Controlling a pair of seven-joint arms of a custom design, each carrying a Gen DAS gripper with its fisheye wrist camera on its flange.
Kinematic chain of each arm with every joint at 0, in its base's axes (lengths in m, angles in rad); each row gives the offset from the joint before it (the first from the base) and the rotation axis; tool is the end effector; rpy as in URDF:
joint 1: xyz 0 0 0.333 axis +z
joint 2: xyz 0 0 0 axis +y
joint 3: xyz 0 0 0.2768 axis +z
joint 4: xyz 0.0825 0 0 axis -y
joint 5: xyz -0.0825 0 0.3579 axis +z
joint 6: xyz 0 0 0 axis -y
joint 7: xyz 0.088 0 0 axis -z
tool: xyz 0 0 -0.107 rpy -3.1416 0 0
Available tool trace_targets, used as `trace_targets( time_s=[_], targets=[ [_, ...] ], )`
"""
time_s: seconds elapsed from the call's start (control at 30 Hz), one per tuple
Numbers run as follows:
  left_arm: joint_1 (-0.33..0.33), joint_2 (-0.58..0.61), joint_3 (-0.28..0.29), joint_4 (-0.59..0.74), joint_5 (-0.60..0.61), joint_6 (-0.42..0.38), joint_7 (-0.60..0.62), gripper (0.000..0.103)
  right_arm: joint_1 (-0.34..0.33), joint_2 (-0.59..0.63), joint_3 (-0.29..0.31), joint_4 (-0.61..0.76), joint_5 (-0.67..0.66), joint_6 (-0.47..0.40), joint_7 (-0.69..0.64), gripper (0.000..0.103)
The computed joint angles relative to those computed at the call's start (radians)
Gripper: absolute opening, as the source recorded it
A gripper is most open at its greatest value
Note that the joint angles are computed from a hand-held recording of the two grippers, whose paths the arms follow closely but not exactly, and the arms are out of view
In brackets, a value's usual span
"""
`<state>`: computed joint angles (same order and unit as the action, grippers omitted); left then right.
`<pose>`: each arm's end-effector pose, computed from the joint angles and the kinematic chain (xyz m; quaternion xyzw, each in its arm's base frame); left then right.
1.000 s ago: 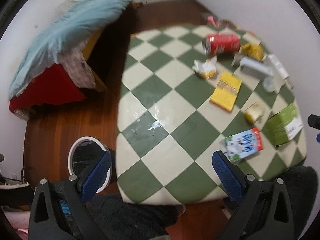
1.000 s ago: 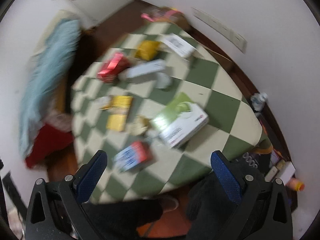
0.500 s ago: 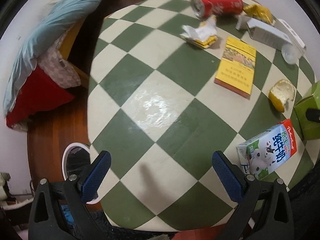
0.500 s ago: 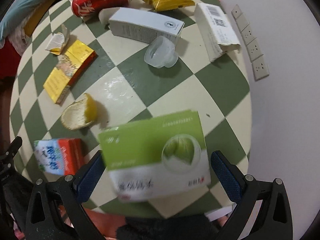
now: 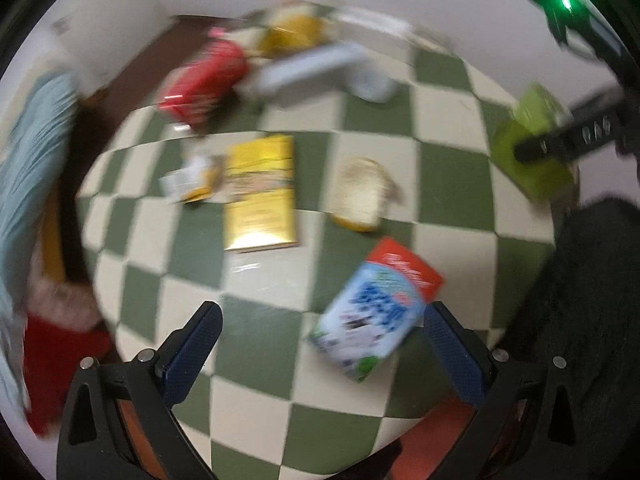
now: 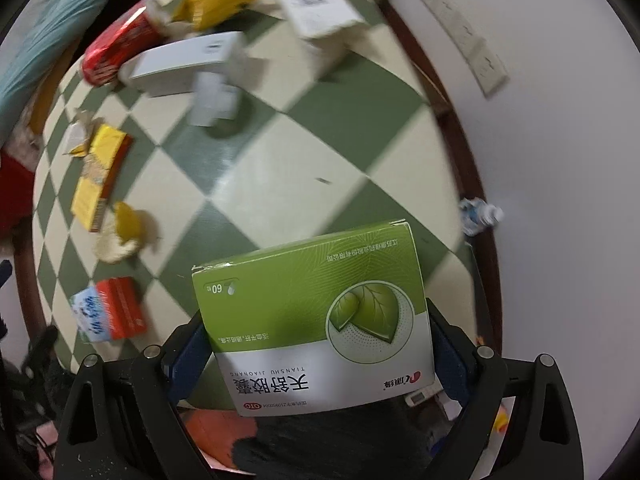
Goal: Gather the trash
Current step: 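Grasp the blue milk carton with the left tool while the right tool grasps the green medicine box, then carry the milk carton and green box to the white bin and release both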
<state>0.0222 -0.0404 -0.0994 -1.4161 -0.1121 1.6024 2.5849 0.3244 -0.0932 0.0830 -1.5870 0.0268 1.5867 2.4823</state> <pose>0.5136 -0.0528 0.6792 -0.2310 0.9649 -0.0863 0.0904 0.4613 0.2044 0.6275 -0.5082 0.8599 0.0036 0.0471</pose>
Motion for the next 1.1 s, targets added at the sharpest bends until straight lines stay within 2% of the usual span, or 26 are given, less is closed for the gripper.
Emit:
trace_targets(
  time_s=[0.07, 0.2, 0.3, 0.43, 0.6, 0.9, 1.1],
  targets=[
    [-0.016, -0.004, -0.016, -0.030, 0.039, -0.012, 0.034, 0.100, -0.004, -0.039, -0.006, -0.062, 0.005, 0.010, 0.001, 0.095],
    [-0.036, -0.007, -0.030, -0.074, 0.105, -0.025, 0.059, 0.084, -0.005, -0.078, -0.014, -0.143, 0.019, 0.045, -0.001, 0.095],
    [-0.045, 0.001, -0.033, -0.079, 0.126, -0.035, 0.056, 0.079, 0.002, -0.089, -0.011, -0.168, 0.028, 0.059, 0.010, 0.095],
    [-0.054, 0.000, -0.035, -0.088, 0.126, -0.036, 0.050, 0.078, 0.011, -0.063, -0.006, -0.145, 0.021, 0.053, 0.001, 0.096],
    [-0.052, 0.027, -0.027, -0.057, 0.104, -0.091, 0.040, 0.064, 0.020, -0.015, 0.003, -0.044, 0.024, -0.015, 0.003, 0.096],
    [-0.030, 0.019, -0.009, -0.065, 0.086, -0.056, -0.011, 0.056, 0.025, 0.037, 0.016, 0.041, 0.018, -0.073, 0.007, 0.096],
    [0.008, 0.045, 0.016, -0.007, 0.071, -0.006, -0.159, 0.055, 0.042, 0.047, 0.033, 0.065, -0.025, -0.078, 0.037, 0.094]
  ],
)
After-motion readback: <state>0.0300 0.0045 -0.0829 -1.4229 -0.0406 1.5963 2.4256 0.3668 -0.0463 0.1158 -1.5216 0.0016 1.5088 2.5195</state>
